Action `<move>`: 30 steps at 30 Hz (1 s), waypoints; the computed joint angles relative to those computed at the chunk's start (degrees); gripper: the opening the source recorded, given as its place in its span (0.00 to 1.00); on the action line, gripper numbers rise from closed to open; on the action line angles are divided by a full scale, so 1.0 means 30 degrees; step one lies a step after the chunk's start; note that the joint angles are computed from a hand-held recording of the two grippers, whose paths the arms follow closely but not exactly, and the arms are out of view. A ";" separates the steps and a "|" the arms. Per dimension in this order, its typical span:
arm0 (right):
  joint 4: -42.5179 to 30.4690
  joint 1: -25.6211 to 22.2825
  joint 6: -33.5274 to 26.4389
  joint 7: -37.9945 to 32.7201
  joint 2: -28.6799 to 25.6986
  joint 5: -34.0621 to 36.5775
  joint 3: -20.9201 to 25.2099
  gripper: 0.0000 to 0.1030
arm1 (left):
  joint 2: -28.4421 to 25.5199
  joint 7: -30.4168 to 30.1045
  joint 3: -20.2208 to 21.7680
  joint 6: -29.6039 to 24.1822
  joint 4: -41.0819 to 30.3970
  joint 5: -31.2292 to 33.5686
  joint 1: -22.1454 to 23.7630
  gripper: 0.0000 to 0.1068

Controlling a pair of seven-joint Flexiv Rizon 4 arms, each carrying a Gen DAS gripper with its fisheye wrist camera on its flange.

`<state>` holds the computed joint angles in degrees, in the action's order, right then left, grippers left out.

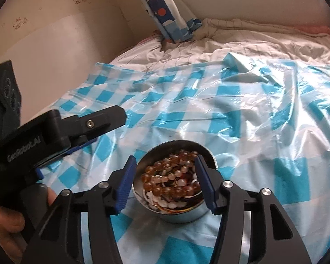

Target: Organize jewelry

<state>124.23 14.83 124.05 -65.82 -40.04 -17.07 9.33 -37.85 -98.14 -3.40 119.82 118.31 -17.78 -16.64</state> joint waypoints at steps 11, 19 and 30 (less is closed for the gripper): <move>0.0053 0.2935 -0.1122 -0.1667 0.0578 0.3830 -0.2361 0.73 | -0.0031 0.3554 0.2454 0.0846 0.0052 -0.4161 -0.3612 0.87; 0.1956 0.6947 -0.1607 -0.4159 0.2266 0.8137 -0.5539 0.85 | 0.1009 0.6164 0.2621 0.0942 0.1710 -0.6875 -0.5039 0.89; 0.6635 0.9670 0.0663 -0.7986 0.5361 1.4248 -0.5643 0.86 | 0.3736 0.7620 0.1262 0.1939 0.6319 -0.8980 -0.5992 0.89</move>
